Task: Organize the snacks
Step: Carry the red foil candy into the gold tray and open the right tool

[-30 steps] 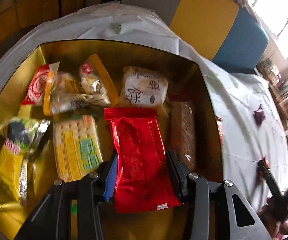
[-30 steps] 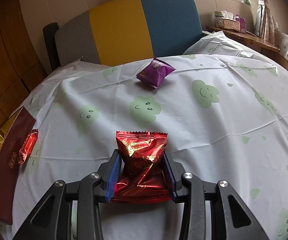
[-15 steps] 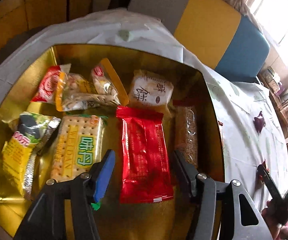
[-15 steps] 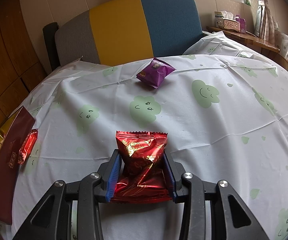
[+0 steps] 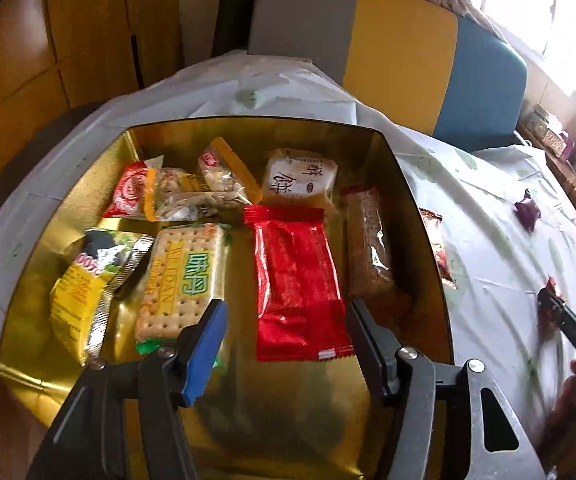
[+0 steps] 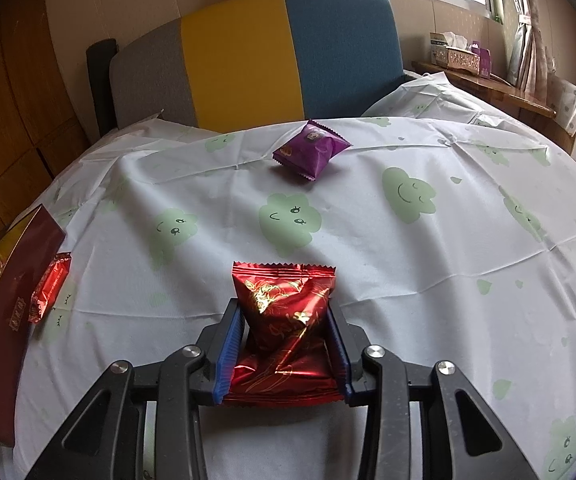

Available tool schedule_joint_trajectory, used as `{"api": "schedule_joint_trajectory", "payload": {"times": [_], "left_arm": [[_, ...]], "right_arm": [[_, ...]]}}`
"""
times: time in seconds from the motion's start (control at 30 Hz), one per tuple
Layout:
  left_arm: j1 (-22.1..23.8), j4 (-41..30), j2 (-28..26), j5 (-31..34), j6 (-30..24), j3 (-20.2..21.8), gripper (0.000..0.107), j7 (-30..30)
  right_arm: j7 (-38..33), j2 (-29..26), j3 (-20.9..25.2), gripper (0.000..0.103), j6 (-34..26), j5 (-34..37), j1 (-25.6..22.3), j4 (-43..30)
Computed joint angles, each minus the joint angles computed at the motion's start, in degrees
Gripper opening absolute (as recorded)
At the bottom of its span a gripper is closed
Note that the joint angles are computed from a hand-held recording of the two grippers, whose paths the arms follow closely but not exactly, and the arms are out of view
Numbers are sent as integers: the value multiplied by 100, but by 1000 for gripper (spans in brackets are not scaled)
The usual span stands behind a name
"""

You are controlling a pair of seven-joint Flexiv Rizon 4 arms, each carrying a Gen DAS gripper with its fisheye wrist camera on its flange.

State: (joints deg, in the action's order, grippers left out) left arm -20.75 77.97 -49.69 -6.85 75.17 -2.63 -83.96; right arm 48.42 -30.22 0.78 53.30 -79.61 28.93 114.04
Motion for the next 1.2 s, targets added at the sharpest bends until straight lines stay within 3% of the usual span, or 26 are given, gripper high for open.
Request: {"api": "schedule_joint_trajectory", "payload": {"times": [0.27, 0.4, 0.57, 1.2], "left_arm": [[46, 461, 266, 74, 217, 14, 63, -14], [71, 448, 250, 46, 195, 0, 63, 34], [145, 581, 299, 14, 301, -54, 65, 95], [416, 998, 421, -228, 778, -101, 70, 140]], "right_arm": [[-111, 40, 18, 40, -291, 3, 127, -44], [-484, 24, 56, 40, -650, 24, 279, -172], [-1181, -77, 124, 40, -691, 313, 352, -399], [-1853, -578, -86, 40, 411, 639, 910, -1494]]}}
